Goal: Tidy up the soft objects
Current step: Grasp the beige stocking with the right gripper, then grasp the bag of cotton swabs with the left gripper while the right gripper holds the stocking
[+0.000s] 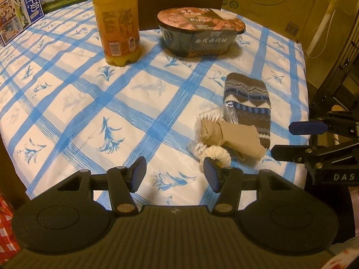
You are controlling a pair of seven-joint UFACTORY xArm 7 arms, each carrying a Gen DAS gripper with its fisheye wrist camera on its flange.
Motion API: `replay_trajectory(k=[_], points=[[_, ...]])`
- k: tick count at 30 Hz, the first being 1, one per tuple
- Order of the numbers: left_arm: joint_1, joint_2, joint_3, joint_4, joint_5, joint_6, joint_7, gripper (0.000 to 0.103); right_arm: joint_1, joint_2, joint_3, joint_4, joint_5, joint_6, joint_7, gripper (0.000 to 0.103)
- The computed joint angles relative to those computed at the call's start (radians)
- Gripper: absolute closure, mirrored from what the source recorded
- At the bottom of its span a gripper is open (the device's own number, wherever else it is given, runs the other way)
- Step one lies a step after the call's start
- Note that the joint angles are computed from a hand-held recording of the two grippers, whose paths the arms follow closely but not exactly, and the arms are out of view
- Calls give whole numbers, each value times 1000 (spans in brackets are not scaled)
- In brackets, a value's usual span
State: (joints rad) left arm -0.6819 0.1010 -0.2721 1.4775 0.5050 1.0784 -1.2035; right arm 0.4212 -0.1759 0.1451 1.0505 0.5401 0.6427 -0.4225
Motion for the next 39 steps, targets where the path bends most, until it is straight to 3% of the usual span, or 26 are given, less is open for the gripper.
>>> replay_trajectory(k=[17, 24, 26, 30, 32, 39], points=[[21, 13, 17, -28, -25, -45, 10, 50, 10, 116, 43, 67, -51, -36, -46, 43], [28, 9, 18, -39, -29, -52, 10, 50, 18, 159, 67, 64, -133, -109, -34, 44], [29, 9, 18, -42, -30, -54, 11, 50, 18, 168, 69, 65, -146, -115, -26, 57], [30, 9, 17, -43, -30, -55, 12, 50, 14, 173, 69, 58, -127, -124, -38, 73], [31, 8, 17, -43, -28, -55, 12, 50, 12, 167, 68, 52, -107, -128, -50, 91], [34, 24, 21, -32, -22, -87, 38, 50, 4, 127, 50, 27, 2, -172, -51, 94]])
